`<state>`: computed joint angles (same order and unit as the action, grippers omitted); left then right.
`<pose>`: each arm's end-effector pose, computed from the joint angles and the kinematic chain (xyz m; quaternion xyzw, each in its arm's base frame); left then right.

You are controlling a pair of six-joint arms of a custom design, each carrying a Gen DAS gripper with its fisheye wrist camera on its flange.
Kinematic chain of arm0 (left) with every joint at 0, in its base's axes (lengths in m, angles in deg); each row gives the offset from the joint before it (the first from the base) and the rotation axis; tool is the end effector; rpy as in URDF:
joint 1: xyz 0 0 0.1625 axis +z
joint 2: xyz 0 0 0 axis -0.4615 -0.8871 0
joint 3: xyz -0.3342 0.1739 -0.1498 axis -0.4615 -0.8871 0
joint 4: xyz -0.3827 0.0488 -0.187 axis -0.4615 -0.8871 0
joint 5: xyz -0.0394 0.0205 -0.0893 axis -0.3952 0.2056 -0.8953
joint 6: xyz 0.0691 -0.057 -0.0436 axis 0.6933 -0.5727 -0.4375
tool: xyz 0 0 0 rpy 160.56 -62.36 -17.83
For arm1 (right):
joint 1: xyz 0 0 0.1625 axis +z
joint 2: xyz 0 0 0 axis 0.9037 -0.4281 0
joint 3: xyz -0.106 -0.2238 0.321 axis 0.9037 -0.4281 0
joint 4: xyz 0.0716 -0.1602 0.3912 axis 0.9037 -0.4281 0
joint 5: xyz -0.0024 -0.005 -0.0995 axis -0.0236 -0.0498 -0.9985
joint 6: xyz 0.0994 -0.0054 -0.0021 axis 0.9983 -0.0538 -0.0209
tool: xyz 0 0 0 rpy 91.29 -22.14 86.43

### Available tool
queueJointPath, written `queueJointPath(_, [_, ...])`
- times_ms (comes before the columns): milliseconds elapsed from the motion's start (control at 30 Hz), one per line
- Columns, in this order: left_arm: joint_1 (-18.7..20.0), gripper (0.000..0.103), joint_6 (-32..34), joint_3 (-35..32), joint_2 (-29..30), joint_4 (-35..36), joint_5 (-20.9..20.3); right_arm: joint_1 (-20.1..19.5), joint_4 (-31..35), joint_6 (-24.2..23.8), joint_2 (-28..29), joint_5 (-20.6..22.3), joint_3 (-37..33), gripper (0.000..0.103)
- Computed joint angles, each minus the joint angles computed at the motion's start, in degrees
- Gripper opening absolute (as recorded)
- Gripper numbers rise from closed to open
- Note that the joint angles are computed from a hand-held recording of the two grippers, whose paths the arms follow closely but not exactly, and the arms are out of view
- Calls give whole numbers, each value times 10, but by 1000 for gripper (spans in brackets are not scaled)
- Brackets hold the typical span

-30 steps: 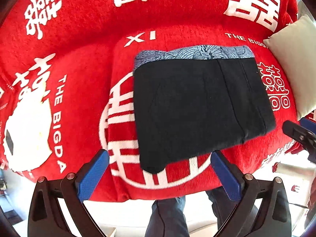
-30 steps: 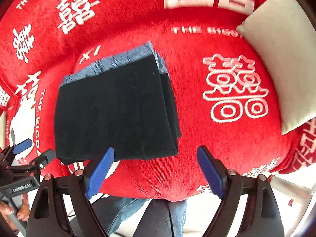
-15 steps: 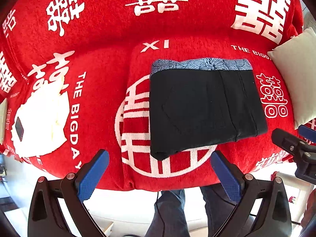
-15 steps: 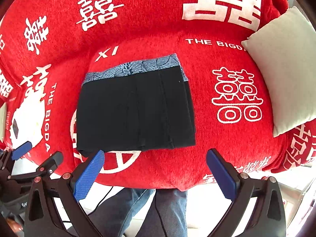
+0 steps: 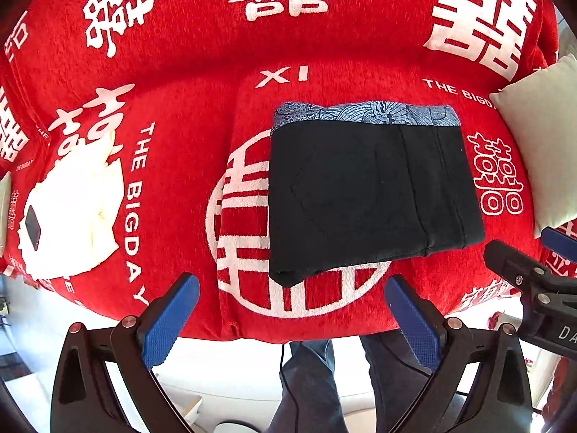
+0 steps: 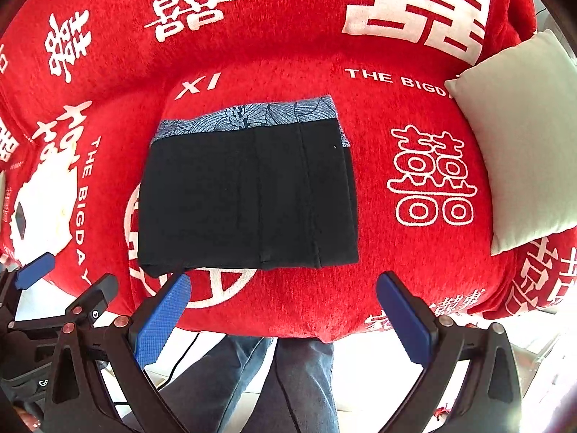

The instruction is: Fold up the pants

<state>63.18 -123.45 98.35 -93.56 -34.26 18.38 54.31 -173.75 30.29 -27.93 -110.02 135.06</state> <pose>-0.3041 -0.4424 0.2033 0.2044 0.9054 0.0225 0.3715 0.2889 -0.3850 0.2343 -0.1480 -0.9083 0.1171 0.3733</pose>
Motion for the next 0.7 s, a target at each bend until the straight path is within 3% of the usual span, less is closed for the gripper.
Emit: queueJointPath(700, [-5,103,10,-3,8,5,1,0,22,0,1,-8,-11,103])
